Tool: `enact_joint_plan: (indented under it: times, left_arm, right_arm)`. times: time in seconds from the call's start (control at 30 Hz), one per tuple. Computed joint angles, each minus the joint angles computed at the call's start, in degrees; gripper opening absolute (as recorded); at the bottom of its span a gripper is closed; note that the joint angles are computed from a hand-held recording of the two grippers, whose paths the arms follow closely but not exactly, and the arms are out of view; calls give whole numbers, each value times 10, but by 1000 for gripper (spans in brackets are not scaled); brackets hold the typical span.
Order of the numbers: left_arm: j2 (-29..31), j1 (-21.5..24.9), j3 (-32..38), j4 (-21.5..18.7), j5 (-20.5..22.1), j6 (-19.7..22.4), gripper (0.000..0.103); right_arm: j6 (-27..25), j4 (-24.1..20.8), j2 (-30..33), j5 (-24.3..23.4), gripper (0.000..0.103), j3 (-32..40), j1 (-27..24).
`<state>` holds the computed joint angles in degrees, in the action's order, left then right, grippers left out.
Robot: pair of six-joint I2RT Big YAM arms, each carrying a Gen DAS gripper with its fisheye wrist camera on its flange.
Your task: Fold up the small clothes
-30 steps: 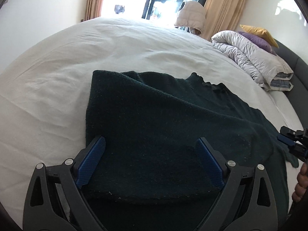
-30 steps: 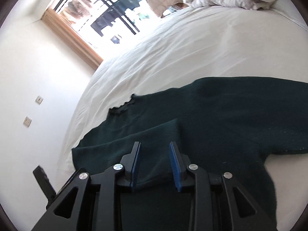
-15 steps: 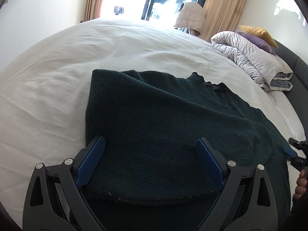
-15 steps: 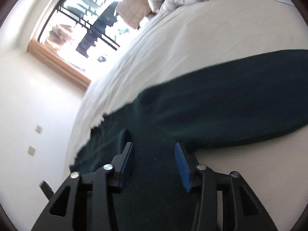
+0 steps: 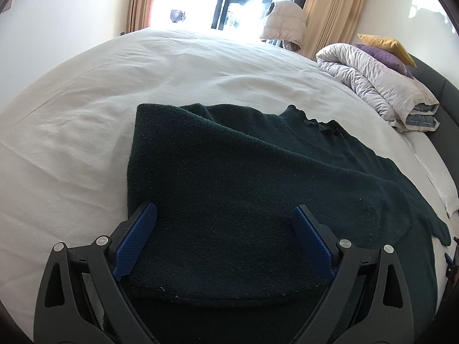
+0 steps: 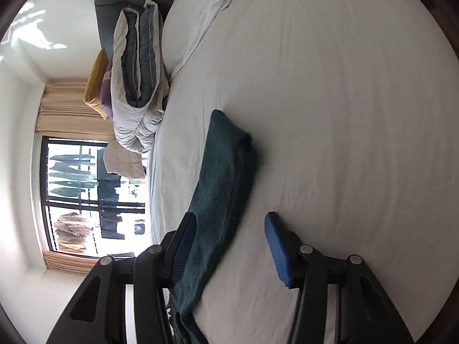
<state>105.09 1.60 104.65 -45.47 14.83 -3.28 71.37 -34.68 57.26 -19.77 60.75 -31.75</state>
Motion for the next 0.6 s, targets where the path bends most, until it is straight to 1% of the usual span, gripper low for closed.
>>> enact_joint_plan:
  times: [0.07,0.1,0.17,0.23,0.33,0.4,0.47,0.5,0.53,0.57,0.6]
  left_arm:
    - [0,-1,1,-1,-3,2,96]
    - [0,-1,0,-1,-4,2,96]
    - [-1,-1,-2,0,-4,2,96]
    - [-1,-1,-2,0,-4,2,96]
    - [-1,-1,-2,0,-5,3,96]
    - [-1,-1,-2,1,-6,3,96]
    - [-1,-2,-2,1,-7,3,96]
    - [-1,-2,-2,1,-7,3,96]
    - [-1,-2,-3,1,-7,4,96]
    - [-1,-2,-3,1,-7,4,96]
    - [-1,-2,-3,1,-7,4,96]
  right_arm:
    - [5,8,11,17,53,7,17]
    - [1,7,17,10,53,15,10]
    - [11,17,33,6,53,25,4]
    - [22,25,47,11,53,34,3]
    - [17,36,58,4,52,39,-6]
    - [11,47,67,7,47,41,-9]
    - [1,50,75,8,31,43,-12]
    - [-3,48,77,4,26,43,-13]
    - [-12,41,81,2,19,48,-13]
    - [-22,33,81,9,13,52,-9]
    - [-32,27,80,17,13,56,-4]
